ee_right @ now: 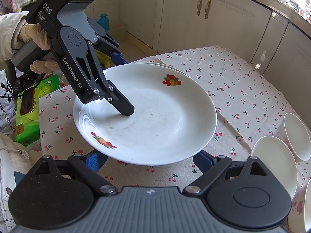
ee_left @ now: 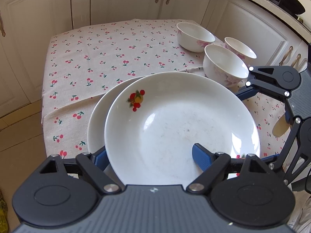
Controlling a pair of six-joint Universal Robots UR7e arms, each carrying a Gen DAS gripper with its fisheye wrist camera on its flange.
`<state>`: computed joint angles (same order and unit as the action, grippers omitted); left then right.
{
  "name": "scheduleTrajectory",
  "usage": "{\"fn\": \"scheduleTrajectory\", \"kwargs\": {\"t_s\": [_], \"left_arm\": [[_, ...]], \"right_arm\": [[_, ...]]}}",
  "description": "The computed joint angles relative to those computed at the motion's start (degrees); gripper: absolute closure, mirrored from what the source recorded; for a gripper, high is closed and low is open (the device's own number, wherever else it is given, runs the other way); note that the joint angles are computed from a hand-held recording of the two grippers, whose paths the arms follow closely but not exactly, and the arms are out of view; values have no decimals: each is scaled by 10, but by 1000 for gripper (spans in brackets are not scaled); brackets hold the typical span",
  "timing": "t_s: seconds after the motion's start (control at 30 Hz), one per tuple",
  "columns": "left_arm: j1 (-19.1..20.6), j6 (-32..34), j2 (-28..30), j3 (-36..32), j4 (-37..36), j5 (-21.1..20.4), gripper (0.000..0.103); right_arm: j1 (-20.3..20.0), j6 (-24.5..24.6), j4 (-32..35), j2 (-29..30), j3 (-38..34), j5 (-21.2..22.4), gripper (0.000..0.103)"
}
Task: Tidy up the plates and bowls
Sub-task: 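Lower the smaller plate onto the plate stack and open both grippers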
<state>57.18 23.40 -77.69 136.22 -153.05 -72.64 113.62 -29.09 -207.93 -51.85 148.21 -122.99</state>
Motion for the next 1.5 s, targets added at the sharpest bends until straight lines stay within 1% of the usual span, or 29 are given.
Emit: {"fn": "scheduleTrajectory", "kwargs": {"t_s": [0.57, 0.9, 1.1, 1.17, 1.33, 1.5], "left_arm": [[-4, 4, -24, -3, 44, 4, 17], [-5, 7, -41, 0, 45, 6, 17], [-3, 10, -43, -2, 42, 7, 16], [-2, 12, -43, -2, 41, 7, 16], [-4, 17, -45, 2, 36, 12, 16], [-9, 22, -47, 7, 29, 28, 15]], "right_arm": [[4, -5, 10, 7, -10, -17, 7], [6, -10, 27, 19, -20, -26, 7], [16, -26, 14, 29, -23, -34, 6], [20, -29, 13, 29, -23, -30, 6], [28, -25, 10, 33, -28, -29, 5], [41, -5, -13, 38, -22, -37, 3]]}}
